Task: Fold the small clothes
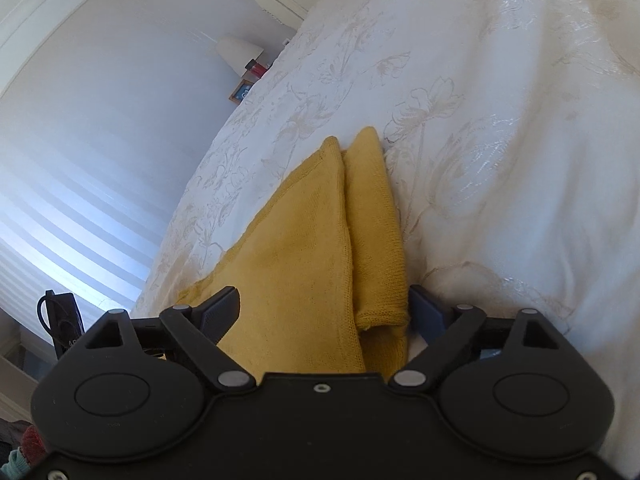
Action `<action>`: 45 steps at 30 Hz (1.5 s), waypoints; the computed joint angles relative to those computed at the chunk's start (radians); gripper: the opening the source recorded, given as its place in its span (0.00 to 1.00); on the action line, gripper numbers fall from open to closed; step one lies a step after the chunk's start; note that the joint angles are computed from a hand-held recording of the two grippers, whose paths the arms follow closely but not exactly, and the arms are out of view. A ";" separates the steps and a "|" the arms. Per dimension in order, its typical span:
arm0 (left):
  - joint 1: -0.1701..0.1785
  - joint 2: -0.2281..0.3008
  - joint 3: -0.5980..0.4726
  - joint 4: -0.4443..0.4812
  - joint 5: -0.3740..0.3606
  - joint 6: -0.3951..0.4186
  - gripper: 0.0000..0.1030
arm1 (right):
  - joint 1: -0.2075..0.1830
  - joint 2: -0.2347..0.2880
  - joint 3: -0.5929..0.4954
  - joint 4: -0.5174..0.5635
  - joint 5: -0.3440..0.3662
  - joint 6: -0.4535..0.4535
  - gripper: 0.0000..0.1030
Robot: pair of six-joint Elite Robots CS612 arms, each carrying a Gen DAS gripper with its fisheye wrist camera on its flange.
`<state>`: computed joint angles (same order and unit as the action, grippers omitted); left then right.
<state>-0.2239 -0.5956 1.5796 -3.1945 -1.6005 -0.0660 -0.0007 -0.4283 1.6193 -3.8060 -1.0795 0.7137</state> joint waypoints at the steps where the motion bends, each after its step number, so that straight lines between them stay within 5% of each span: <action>1: -0.001 0.001 -0.003 0.001 0.002 0.000 0.67 | 0.003 -0.001 -0.005 0.010 -0.003 -0.018 0.98; 9: -0.005 0.006 -0.004 -0.009 0.009 -0.004 0.71 | 0.008 0.025 -0.026 -0.054 -0.027 -0.039 0.97; 12: -0.007 0.004 0.000 -0.012 0.015 -0.002 0.72 | 0.017 0.020 -0.014 -0.054 -0.084 -0.063 0.81; 16: 0.007 -0.004 0.011 -0.029 -0.031 -0.027 0.70 | 0.016 0.016 0.002 -0.048 -0.134 -0.022 0.39; 19: 0.030 -0.017 0.045 -0.075 -0.106 -0.089 0.65 | 0.006 0.027 0.002 -0.074 -0.114 0.029 0.30; 23: 0.061 -0.043 0.115 -0.156 -0.164 -0.131 0.64 | 0.018 0.013 0.014 -0.045 -0.150 -0.029 0.29; 31: 0.131 -0.081 0.269 -0.357 -0.179 -0.028 0.64 | 0.004 -0.003 0.017 0.019 -0.101 -0.016 0.27; 36: 0.175 -0.083 0.304 -0.401 -0.206 -0.003 0.64 | -0.009 -0.015 0.013 0.068 -0.044 -0.007 0.37; 40: 0.195 -0.082 0.303 -0.399 -0.200 0.026 0.65 | -0.005 -0.025 0.002 0.104 -0.028 -0.014 0.55; 45: 0.209 -0.070 0.259 -0.363 -0.196 -0.025 0.65 | 0.024 -0.051 -0.006 0.185 -0.111 -0.044 0.58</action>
<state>-0.0148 -0.6652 1.8382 -3.5575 -1.7969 -0.0906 0.0231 -0.4792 1.6138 -3.6209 -1.1907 0.6696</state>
